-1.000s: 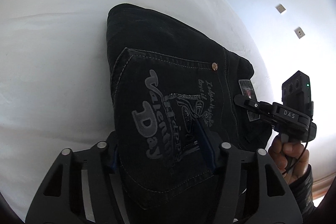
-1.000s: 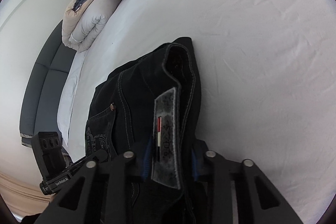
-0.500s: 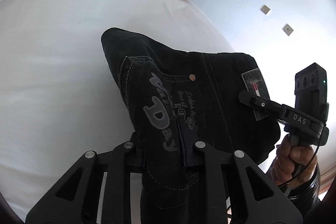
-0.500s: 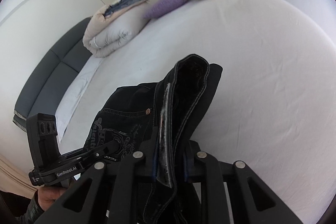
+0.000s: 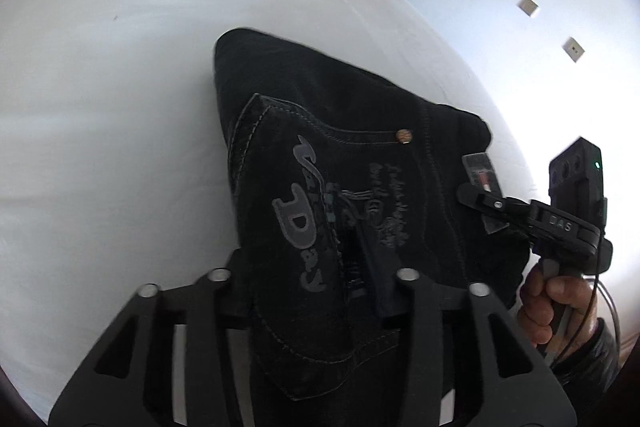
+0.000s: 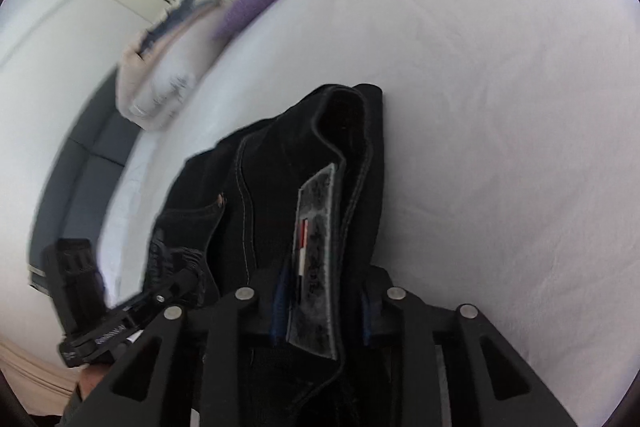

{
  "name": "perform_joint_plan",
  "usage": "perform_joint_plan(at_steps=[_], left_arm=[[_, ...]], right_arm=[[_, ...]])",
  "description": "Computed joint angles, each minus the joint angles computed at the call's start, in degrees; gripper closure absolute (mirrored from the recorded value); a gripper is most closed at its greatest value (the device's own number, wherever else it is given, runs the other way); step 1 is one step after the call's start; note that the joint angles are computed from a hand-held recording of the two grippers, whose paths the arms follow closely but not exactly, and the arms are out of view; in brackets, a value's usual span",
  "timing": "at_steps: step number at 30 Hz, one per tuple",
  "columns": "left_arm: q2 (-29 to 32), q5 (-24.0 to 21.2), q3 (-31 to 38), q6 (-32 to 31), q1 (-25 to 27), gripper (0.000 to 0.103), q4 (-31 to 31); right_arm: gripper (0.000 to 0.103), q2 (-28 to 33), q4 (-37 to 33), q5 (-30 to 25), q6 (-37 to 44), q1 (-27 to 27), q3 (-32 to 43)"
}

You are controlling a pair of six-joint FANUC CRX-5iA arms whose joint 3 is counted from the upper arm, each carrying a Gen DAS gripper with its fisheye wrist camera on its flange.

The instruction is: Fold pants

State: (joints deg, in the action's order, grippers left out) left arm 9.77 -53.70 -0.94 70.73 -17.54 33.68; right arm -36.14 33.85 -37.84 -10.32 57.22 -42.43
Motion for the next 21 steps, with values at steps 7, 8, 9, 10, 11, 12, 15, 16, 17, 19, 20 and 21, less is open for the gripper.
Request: perform_joint_plan(at_steps=[7, 8, 9, 10, 11, 12, 15, 16, 17, 19, 20, 21], left_arm=[[-7.3, 4.2, -7.6, -4.3, 1.5, 0.057, 2.7], [-9.1, 4.9, -8.8, -4.5, 1.4, 0.057, 2.3], [-12.0, 5.5, -10.5, -4.3, 1.5, 0.056, 1.1], [-14.8, 7.2, -12.1, -2.9, 0.6, 0.053, -1.3], [-16.9, 8.4, -13.2, -3.0, 0.5, 0.052, -2.3], [-19.2, 10.3, -14.7, -5.3, 0.7, 0.050, -1.1], [-26.7, 15.7, -16.9, -4.1, -0.7, 0.025, -6.0], [-28.8, 18.2, -17.0, -2.9, -1.8, 0.020, -8.2], [-31.7, 20.5, -18.8, -4.6, -1.8, 0.017, -7.5], [-38.5, 25.9, -22.1, -5.6, -2.7, 0.000, -9.0], [-41.8, 28.9, -23.0, -3.4, -3.7, 0.000, -12.6], [-43.8, 30.1, -23.3, -2.6, -4.0, 0.000, -14.1]], right_arm=[[0.035, 1.7, 3.6, -9.6, -1.5, 5.1, 4.3], [0.030, 1.3, 6.8, -11.9, -4.5, 7.1, 4.0], [0.029, 0.5, 10.0, -14.3, -7.3, 9.5, 3.6], [0.028, 0.0, 13.0, -18.1, -10.3, 12.8, 3.5], [0.028, -0.5, 15.6, -21.6, -12.6, 15.8, 3.5], [0.027, -1.0, 18.4, -25.5, -15.0, 19.3, 3.4], [0.024, 0.6, 25.3, -41.2, -19.8, 31.4, 5.5], [0.021, 1.6, 27.1, -46.2, -20.6, 35.1, 6.4], [0.017, 3.1, 28.6, -50.6, -20.9, 38.0, 7.7], [0.007, 6.9, 32.4, -59.3, -19.8, 42.7, 10.7], [0.000, 9.1, 34.1, -63.6, -19.2, 44.7, 12.3], [0.000, 10.8, 35.9, -66.6, -18.1, 45.7, 13.5]])
